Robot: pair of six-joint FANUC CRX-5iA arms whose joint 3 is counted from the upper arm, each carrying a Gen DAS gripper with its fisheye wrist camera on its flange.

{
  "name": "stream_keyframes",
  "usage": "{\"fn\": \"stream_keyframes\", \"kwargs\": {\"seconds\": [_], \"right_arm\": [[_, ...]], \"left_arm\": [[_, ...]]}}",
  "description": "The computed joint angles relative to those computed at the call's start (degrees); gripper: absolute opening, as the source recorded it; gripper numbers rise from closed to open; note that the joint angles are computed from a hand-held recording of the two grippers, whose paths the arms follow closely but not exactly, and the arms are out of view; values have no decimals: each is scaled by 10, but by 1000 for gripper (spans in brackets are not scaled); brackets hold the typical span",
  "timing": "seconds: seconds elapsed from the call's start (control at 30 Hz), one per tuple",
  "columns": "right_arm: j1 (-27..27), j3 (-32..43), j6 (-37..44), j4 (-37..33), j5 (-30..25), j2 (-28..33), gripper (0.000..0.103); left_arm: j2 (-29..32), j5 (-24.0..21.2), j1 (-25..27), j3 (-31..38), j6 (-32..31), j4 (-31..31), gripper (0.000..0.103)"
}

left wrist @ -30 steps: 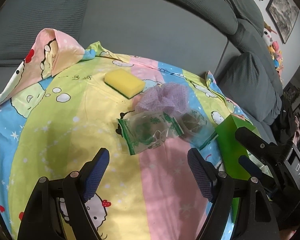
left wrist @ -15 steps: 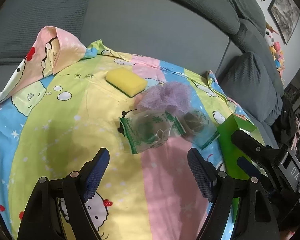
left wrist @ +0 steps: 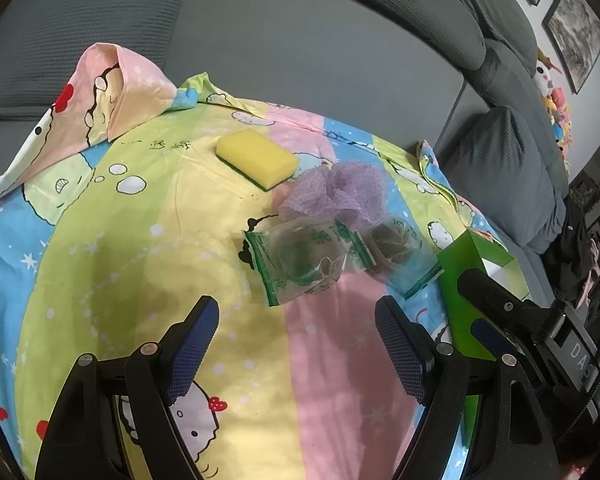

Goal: Organize objects
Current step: 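Withdraw the right gripper from the box back toward the remaining bags, then reach the right gripper toward the next clear bag beside the purple puff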

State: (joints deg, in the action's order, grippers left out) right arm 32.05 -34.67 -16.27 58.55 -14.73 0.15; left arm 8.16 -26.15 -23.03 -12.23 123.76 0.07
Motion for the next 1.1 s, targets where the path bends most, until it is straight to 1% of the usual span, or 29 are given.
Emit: {"fn": "stream_keyframes", "kwargs": {"seconds": [0.2,0.5,0.57,0.67,0.83,0.97,1.03,1.1], "right_arm": [[7,6,18,-21,-11,3,96],[8,9,29,-32,-12,4,96],[11,12,41,-45,-15,5,96],[14,17,54,-60,-21,7,96],[15,18,57,-63,-23,8,96],[17,22,60,-68,-28,10,96],[15,24,62,-67,-18,11,96],[10,28,89,-84,11,13,95]], "left_arm": [[0,-1,1,-2,-5,7,81],[1,2,4,-6,-24,23,81],[2,0,2,-3,-20,18,81],[2,2,3,-6,-27,26,81],[4,-4,4,-2,-29,26,81],[5,0,5,-6,-42,37,81],[5,4,7,-10,-53,46,81],[5,7,9,-13,-64,56,81]]}}
